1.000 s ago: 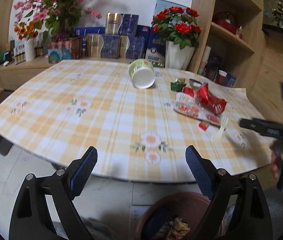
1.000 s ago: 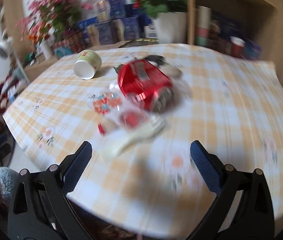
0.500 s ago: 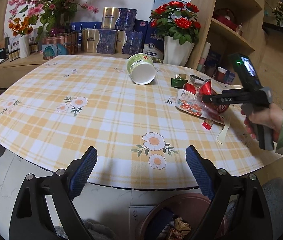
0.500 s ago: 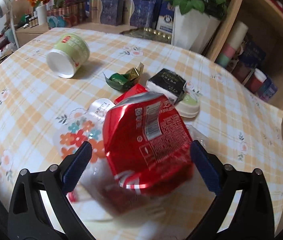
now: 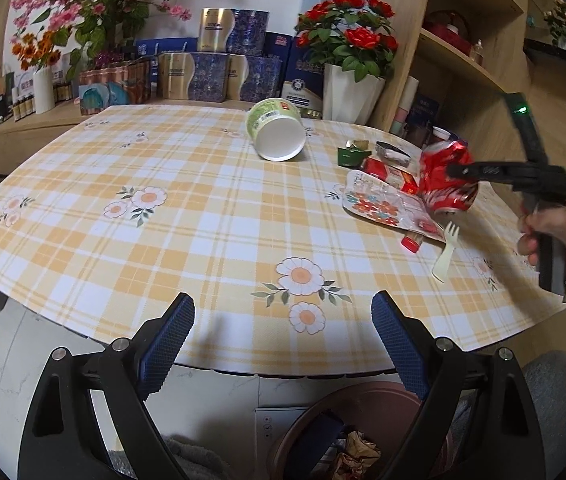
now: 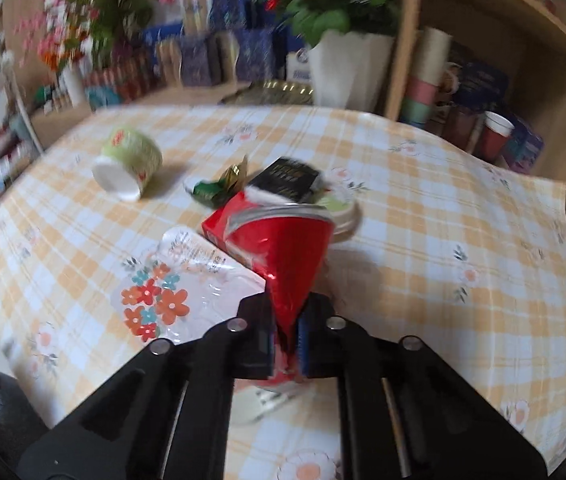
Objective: Collect trash
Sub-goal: 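Grasp the white plastic fork with the left gripper while the right holds the can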
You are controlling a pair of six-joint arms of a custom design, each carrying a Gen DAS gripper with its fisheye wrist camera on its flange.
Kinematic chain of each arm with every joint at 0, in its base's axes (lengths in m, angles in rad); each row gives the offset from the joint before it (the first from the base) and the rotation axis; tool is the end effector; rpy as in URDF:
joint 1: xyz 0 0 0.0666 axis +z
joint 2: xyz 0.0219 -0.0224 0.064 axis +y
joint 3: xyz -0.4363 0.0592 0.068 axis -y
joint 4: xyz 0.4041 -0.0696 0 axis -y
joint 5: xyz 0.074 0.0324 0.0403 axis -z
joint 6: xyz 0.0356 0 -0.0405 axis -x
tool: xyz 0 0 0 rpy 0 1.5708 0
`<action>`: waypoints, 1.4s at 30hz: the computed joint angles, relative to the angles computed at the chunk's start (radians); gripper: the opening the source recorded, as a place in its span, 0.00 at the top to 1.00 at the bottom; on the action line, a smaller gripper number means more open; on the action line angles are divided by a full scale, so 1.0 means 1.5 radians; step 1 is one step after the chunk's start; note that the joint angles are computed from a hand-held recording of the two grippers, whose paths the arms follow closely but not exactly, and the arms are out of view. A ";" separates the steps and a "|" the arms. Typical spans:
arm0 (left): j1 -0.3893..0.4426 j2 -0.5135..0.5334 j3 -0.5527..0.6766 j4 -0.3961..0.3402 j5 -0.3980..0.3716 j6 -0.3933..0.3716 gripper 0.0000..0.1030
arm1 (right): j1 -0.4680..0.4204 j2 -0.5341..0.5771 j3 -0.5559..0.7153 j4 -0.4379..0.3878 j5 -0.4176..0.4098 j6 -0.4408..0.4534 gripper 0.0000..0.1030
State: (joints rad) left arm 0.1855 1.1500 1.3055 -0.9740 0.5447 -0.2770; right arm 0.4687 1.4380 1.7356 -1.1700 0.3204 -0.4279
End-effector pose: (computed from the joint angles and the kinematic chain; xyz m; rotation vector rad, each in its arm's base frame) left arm 0.3732 0.0509 0.5428 0.3531 2.2506 -0.4106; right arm 0.4397 0.2096 0.6079 0.0915 2.3830 0.0291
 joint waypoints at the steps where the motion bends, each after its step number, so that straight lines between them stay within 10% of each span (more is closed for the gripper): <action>1: -0.003 -0.001 0.000 -0.002 0.000 -0.004 0.15 | 0.001 -0.017 -0.015 0.012 0.009 -0.008 0.89; 20: -0.269 0.129 0.139 -0.141 -0.003 -0.107 0.63 | 0.044 -0.242 -0.248 0.121 -0.007 -0.247 0.89; 42: -0.342 0.190 0.175 -0.137 -0.114 -0.143 0.87 | 0.031 -0.312 -0.310 0.138 -0.010 -0.303 0.89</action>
State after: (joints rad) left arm -0.3271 1.4343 1.5686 -1.1799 0.3733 -0.4912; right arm 0.5159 0.9702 1.2703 -0.9630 0.3055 -0.8828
